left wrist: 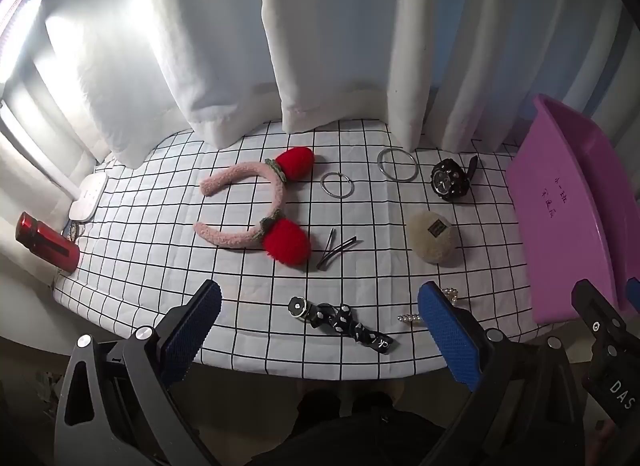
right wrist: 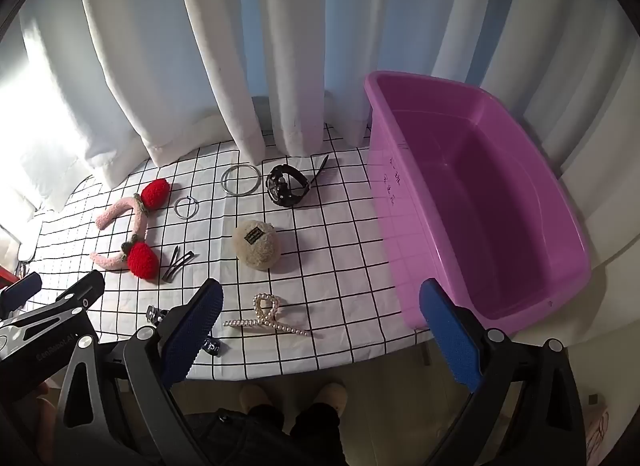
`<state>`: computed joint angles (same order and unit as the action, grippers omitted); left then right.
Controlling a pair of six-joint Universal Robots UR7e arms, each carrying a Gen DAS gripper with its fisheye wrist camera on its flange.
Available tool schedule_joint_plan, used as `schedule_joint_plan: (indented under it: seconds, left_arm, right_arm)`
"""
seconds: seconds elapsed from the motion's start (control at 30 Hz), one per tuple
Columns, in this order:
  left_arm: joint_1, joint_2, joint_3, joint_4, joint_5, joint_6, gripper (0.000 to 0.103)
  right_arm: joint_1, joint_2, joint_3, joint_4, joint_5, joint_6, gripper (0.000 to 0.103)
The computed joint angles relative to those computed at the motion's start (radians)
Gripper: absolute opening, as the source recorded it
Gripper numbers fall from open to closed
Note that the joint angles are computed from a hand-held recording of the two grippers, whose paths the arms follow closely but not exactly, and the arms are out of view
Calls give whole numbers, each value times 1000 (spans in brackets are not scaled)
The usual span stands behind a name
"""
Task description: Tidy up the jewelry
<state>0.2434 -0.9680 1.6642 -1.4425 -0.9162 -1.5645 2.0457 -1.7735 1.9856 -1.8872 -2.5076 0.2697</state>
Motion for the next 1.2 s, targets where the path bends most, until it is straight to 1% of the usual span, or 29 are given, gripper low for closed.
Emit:
schedule_joint_plan:
  seconds: [0.3, 0.33, 1.2]
  left_arm:
    - [9, -1, -1, -8, 3, 7, 97]
    - [-3, -1, 4, -1, 10, -4, 97]
    - [-4, 5, -9, 4, 14, -4, 97]
  right_arm:
    - [1, -5, 2, 9, 3, 7, 94]
    - [2, -6, 2, 9, 3, 5, 94]
    - [8, -5, 4, 8, 1, 13, 94]
